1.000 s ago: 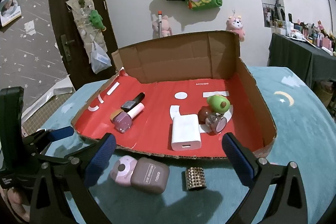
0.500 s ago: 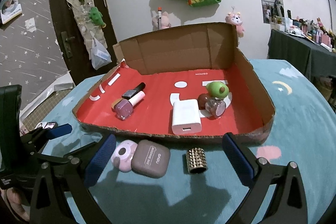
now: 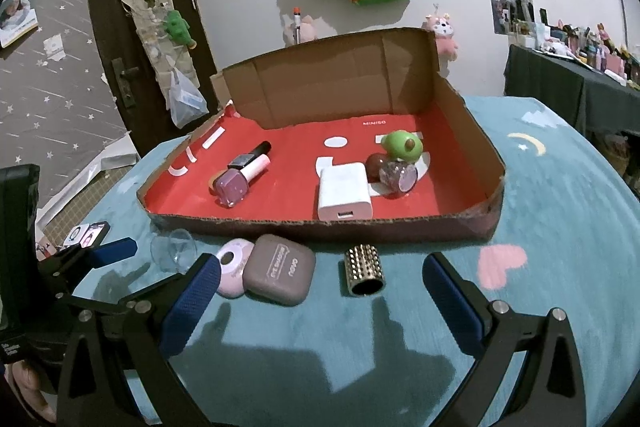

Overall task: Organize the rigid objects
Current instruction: 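Withdraw both grippers from the box toward the remaining table objects, then grasp the clear glass cup with the left gripper while the right grasps the studded metal cylinder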

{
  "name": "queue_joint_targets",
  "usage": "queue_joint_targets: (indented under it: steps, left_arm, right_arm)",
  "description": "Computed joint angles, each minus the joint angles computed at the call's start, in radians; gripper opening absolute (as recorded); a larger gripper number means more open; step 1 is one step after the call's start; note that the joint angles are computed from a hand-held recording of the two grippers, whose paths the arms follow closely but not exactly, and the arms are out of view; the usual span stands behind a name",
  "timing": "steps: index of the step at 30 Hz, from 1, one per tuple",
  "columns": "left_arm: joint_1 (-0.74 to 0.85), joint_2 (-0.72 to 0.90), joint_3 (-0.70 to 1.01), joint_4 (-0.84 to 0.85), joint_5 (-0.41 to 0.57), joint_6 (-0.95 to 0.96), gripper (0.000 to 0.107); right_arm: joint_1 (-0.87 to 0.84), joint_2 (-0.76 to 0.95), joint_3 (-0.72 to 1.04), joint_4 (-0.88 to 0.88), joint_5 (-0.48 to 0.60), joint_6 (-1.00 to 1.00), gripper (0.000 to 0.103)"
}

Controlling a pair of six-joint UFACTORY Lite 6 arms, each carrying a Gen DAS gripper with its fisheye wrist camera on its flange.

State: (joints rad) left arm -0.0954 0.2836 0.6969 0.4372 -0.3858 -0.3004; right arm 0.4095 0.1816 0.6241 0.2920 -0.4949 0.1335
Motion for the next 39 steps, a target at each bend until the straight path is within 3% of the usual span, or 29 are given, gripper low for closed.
queue_joint_targets:
  steps: [15, 33, 39]
  left_arm:
    - [0.023, 0.065, -0.018, 0.030, -0.027, -0.016, 0.103]
    - [0.148, 0.176, 0.106, 0.176, 0.005, -0.169, 0.103]
    - [0.151, 0.216, 0.168, 0.186, 0.040, -0.195, 0.103]
  right_arm:
    - [0.025, 0.049, -0.020, 0.055, 0.004, 0.006, 0.103]
    - [-0.035, 0.134, 0.052, 0.096, 0.064, -0.036, 0.103]
    - [-0.060, 0.176, 0.109, 0.084, 0.101, -0.056, 0.094]
